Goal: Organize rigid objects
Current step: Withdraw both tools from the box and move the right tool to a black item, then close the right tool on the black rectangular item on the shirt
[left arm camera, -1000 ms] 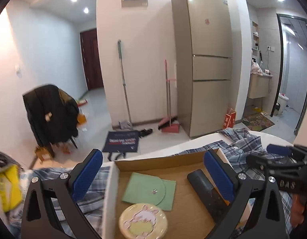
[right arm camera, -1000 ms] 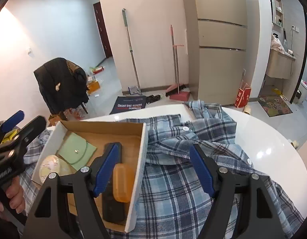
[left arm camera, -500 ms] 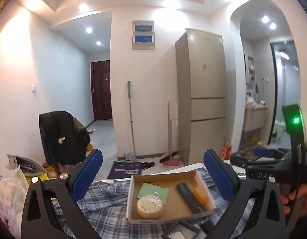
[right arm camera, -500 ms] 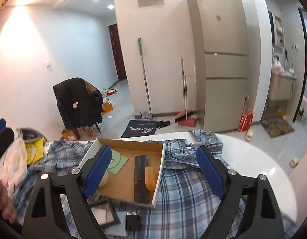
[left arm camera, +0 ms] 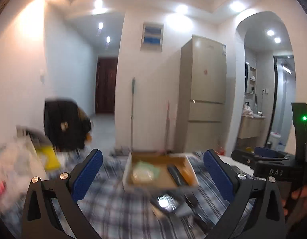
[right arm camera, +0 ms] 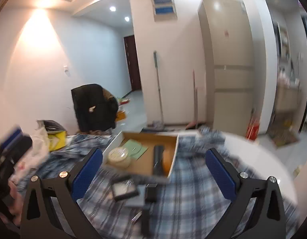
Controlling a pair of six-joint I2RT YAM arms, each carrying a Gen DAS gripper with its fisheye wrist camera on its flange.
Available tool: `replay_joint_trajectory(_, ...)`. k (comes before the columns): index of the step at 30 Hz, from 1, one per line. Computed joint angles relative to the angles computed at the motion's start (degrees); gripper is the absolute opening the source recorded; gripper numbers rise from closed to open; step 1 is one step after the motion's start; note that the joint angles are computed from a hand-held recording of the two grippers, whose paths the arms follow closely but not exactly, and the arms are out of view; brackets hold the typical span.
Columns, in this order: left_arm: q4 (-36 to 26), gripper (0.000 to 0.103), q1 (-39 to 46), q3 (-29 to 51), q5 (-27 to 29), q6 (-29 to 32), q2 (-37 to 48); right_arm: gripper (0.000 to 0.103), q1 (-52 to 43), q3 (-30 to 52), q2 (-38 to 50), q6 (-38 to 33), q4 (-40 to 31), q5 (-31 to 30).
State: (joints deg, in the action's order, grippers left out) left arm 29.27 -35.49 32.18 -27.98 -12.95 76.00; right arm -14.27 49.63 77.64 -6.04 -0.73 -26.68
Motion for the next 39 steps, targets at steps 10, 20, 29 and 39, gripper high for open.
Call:
replay_joint_trajectory(10, 12.5, 0.103, 4.2, -3.7, 4.5, 0.2, 10.4, 0.103, 0.3, -5.8, 4.3, -2.6, 6.8, 3.2)
replay_joint_trajectory(20, 15.4, 0.103, 4.7, -1.5, 0.6, 0.8, 21.5, 0.102, 5.4, -4.9, 14.3, -9.6, 4.9, 9.1)
replay_joint_trajectory(29, 17.7, 0.103, 4.3, -3.0, -1.1, 0.5, 21.0, 0.096, 7.6, -2.5, 18.6, -11.8, 0.9, 12.2)
replay_joint_trajectory(39, 17.8, 0.103, 3.0, -2.6, -2.6, 2.8, 21.2, 0.034, 9.6, 2.2, 23.5, -15.1, -8.1, 15.4)
